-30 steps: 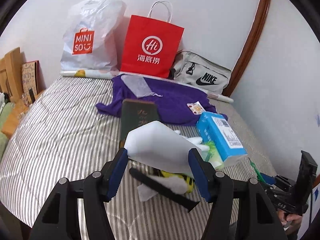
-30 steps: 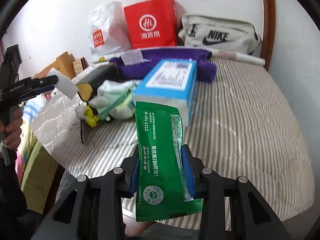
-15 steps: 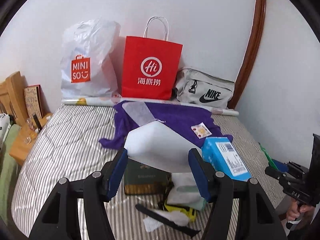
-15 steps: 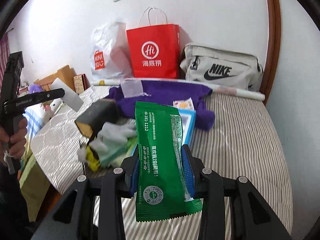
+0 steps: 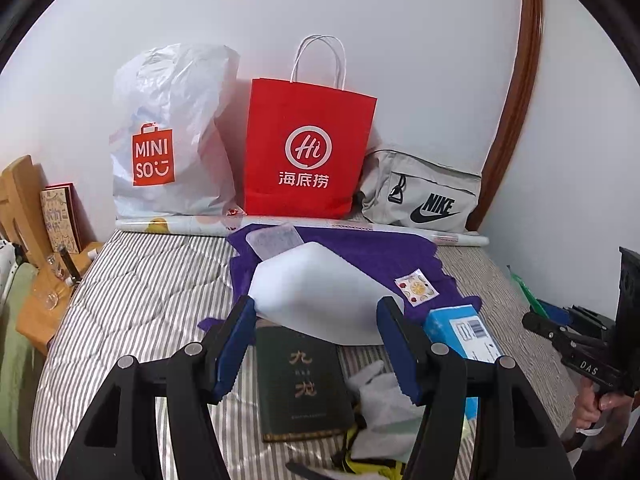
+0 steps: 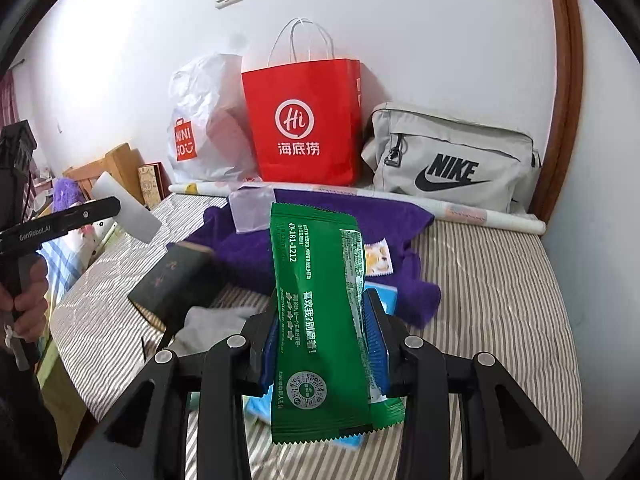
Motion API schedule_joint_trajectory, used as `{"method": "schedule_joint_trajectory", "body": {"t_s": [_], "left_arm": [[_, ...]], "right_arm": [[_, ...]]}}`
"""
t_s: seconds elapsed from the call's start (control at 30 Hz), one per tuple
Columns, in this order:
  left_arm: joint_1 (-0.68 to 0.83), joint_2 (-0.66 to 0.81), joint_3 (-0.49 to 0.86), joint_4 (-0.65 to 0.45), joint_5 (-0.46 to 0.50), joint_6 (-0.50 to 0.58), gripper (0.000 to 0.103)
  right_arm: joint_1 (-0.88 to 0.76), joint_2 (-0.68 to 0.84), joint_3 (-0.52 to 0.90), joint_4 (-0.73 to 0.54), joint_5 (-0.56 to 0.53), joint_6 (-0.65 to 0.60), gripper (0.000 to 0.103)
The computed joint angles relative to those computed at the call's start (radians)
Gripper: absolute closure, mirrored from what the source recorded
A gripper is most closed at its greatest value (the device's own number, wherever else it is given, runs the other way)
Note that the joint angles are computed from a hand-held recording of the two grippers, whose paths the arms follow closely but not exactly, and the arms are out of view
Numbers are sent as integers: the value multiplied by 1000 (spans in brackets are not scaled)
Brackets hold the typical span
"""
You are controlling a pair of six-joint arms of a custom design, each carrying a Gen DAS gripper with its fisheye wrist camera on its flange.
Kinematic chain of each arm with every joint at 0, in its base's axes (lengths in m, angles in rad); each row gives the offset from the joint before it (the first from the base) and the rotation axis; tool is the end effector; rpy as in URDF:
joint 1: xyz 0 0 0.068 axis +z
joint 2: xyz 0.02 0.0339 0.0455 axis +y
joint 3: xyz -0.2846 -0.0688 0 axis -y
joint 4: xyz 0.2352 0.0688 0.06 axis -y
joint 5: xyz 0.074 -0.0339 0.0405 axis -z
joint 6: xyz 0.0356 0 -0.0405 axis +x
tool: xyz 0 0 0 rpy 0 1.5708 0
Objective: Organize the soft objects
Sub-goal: 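Drop the green packet and white block on the purple towel with both grippers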
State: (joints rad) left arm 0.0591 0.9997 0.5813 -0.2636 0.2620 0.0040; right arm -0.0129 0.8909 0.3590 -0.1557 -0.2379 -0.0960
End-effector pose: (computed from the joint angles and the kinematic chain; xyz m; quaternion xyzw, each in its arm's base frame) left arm 0.1898 0.0020 0.2439 0.0315 0.8963 -0.1044 0.4297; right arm 0.1582 0.0063 0.1983 -0.0880 0.8948 0.0840 0.4296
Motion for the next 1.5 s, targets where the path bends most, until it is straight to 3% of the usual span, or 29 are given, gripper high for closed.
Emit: {"method": "schedule_joint_trajectory", "body": {"t_s": [0.37, 0.7, 1.27, 1.5], "left_arm": [[2, 265, 85, 99, 0, 2, 42], [3, 483, 211, 86, -1, 24, 42], [-71, 847, 471, -21, -54, 72, 42], [-75, 884, 519, -28, -49, 93, 41]], "right_arm": [[28, 299, 104, 180, 51, 24, 66], [36, 576, 232, 275, 98, 6, 66], [50, 893, 477, 224, 116, -42, 65], [60, 965, 538, 182, 140, -45, 65]]}}
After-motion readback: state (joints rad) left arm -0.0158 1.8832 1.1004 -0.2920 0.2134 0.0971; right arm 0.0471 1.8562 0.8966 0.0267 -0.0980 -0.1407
